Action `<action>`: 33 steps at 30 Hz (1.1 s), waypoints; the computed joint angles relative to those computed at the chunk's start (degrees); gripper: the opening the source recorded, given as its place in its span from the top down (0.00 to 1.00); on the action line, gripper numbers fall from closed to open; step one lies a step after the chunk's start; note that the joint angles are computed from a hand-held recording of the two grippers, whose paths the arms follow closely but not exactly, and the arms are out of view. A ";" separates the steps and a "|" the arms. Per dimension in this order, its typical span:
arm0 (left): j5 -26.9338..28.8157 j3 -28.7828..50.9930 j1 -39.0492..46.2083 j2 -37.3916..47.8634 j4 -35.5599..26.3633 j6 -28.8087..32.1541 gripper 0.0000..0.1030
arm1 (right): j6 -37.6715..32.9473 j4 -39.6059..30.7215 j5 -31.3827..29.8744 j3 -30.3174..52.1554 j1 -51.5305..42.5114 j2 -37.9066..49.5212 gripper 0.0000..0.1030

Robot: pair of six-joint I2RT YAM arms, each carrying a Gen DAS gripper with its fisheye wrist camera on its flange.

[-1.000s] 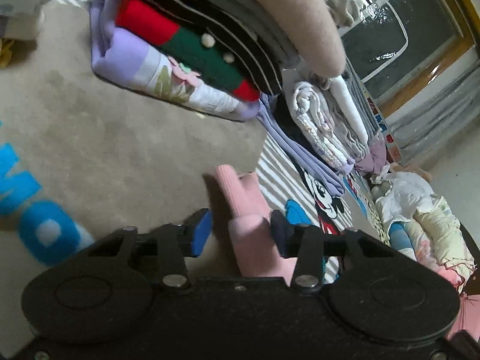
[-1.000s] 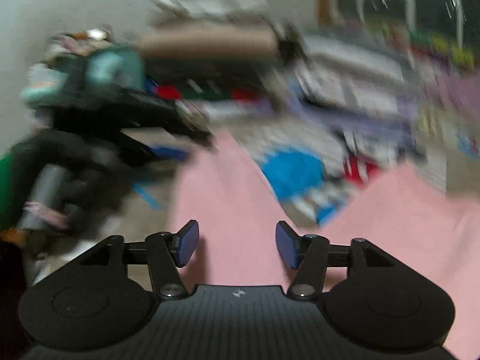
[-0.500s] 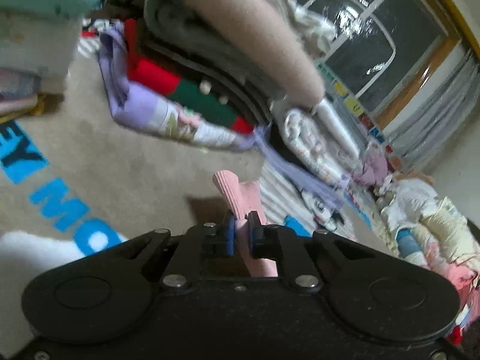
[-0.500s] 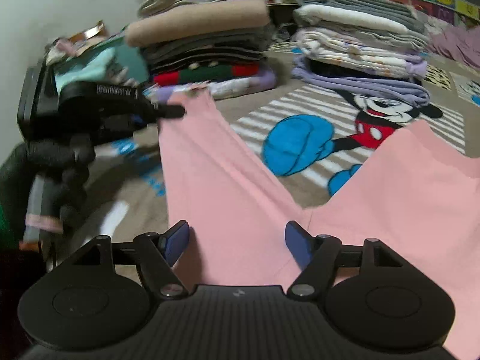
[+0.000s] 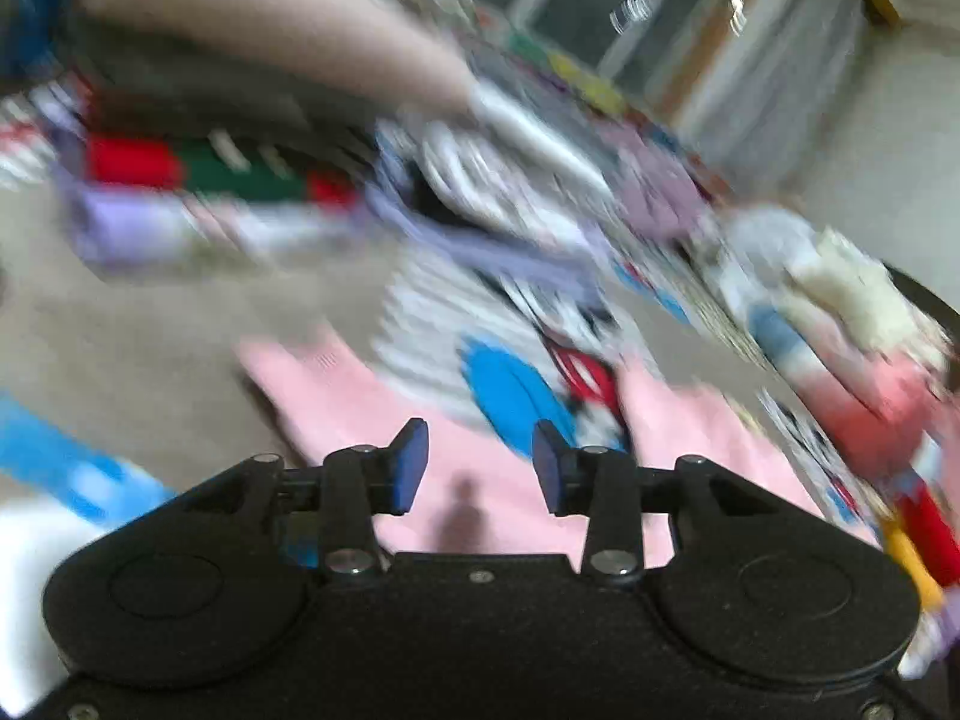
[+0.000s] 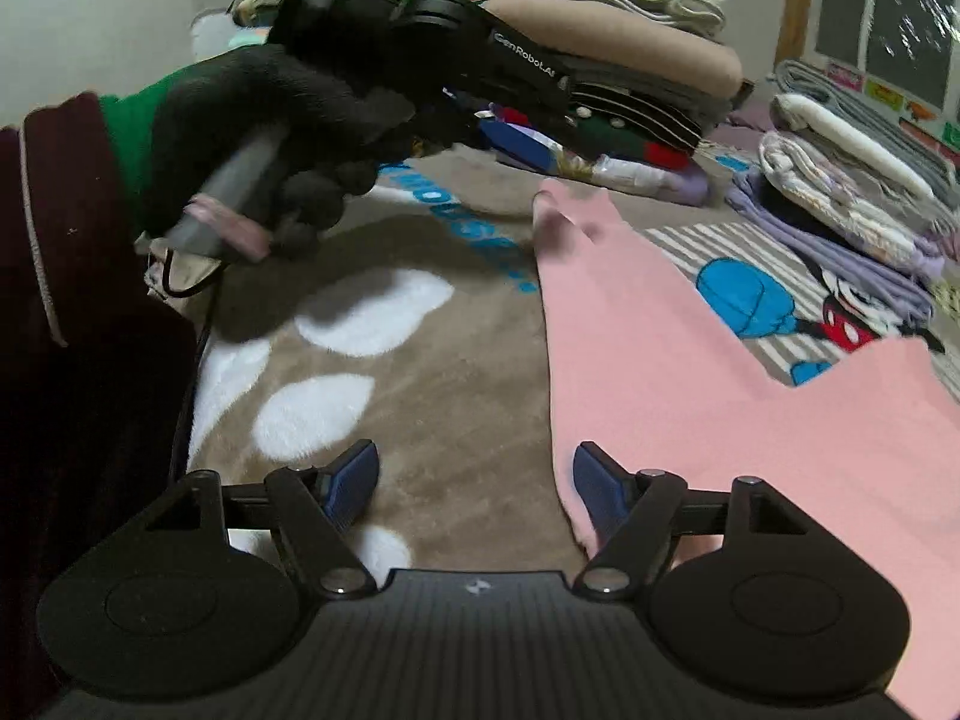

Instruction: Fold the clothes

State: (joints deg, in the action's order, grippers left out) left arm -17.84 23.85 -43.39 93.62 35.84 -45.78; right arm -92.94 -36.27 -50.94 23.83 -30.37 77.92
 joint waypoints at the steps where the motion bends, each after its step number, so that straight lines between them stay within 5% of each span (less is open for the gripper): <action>1: 0.02 2.48 0.42 2.85 -3.10 -0.95 0.66 | -0.16 -0.29 -0.18 0.31 -0.25 0.52 0.29; 2: -2.17 2.94 1.02 3.83 -4.61 -3.76 0.96 | -0.23 -0.44 -0.30 0.52 -0.42 0.94 0.29; 4: -6.71 -0.72 2.95 1.55 -2.31 -11.52 0.94 | 0.02 -0.25 -0.37 0.63 -0.46 1.46 0.29; 6: -8.61 -4.57 3.97 -2.09 0.67 -13.57 0.79 | -0.02 -0.77 -0.46 1.10 -0.72 2.35 0.29; 8: -1.83 -6.80 4.66 -2.35 6.79 -11.39 0.54 | -1.02 -1.16 -0.79 1.20 -1.34 3.24 0.28; 13: 20.78 -5.49 7.25 7.83 22.87 -6.22 0.51 | -2.71 -1.40 -2.11 1.25 -2.47 4.89 0.27; 16: 23.84 -0.43 8.49 13.36 19.93 -7.39 0.47 | -3.39 -1.53 -2.68 1.32 -2.87 5.68 0.27; 20: 19.12 -0.11 12.85 16.17 24.26 -10.61 0.52 | -3.17 -1.41 -2.89 1.81 -2.80 7.21 0.27; 21: 18.51 -0.01 14.10 17.29 25.47 -12.14 0.63 | -3.11 -1.44 -2.92 1.91 -2.80 7.49 0.27; 24: 17.04 -2.05 16.83 20.70 32.77 -16.47 0.73 | -2.99 -1.04 -3.00 1.66 -2.86 7.64 0.26; 26: 13.60 -3.84 16.24 20.22 35.11 -16.96 0.73 | -3.01 -0.68 -3.06 1.43 -2.87 7.78 0.26; 29: 3.01 -7.89 13.85 18.22 38.45 -19.19 0.43 | -2.80 0.22 -3.35 1.12 -2.76 8.10 0.26; 33: -7.63 -12.11 11.36 15.86 39.85 -22.91 0.43 | -4.24 -1.27 -3.20 1.12 -3.68 7.26 0.26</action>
State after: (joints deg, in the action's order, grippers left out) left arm -25.47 11.74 -32.03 109.48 75.69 -68.69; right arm -97.18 -37.54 -54.14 24.95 -34.05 85.18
